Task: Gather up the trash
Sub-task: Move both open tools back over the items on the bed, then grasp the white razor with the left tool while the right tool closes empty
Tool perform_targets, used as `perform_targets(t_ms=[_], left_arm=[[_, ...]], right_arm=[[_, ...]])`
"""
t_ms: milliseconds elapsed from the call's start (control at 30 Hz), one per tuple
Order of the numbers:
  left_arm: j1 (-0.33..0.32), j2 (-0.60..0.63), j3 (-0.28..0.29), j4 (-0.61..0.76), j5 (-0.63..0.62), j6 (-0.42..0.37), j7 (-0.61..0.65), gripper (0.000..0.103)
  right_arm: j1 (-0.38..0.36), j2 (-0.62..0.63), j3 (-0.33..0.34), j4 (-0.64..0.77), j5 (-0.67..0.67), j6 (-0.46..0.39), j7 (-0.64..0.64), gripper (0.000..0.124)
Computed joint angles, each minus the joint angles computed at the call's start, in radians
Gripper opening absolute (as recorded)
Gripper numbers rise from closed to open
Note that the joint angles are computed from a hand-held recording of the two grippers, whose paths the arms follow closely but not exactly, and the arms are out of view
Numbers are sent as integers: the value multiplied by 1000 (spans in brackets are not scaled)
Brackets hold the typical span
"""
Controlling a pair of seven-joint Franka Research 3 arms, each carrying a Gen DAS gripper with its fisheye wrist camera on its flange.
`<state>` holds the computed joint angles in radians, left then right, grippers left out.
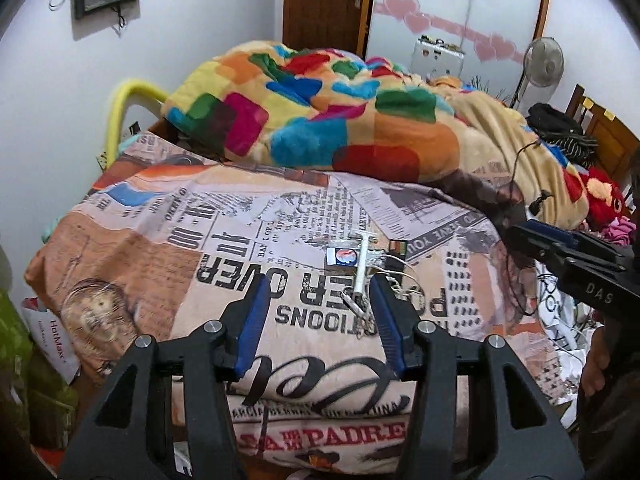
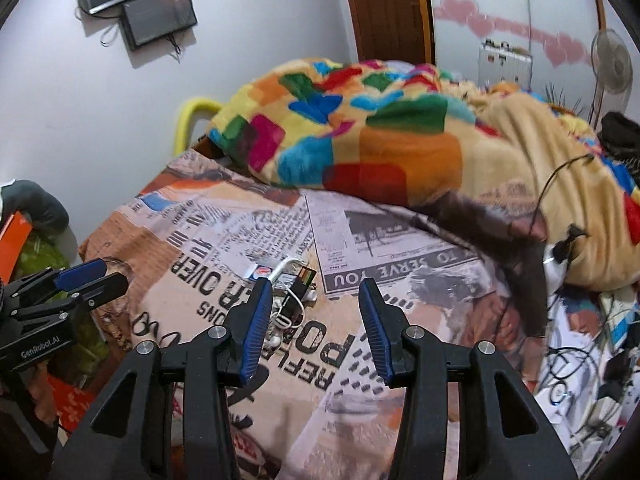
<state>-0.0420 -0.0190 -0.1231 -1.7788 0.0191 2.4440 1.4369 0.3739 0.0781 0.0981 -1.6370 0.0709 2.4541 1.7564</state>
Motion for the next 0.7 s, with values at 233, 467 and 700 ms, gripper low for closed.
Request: perform_targets(t_ms=[233, 467, 700], left_arm=[[19, 127, -5, 64, -27, 21, 32, 50], [43, 253, -36, 131, -89, 10, 83, 50], [67, 296, -80, 147, -188, 42, 200, 22]], right_arm=[[4, 146, -4, 104, 51, -11, -4, 41], [-12, 267, 2, 193, 175, -53, -17, 37], [-26, 306, 19, 218, 287, -63, -79, 15]])
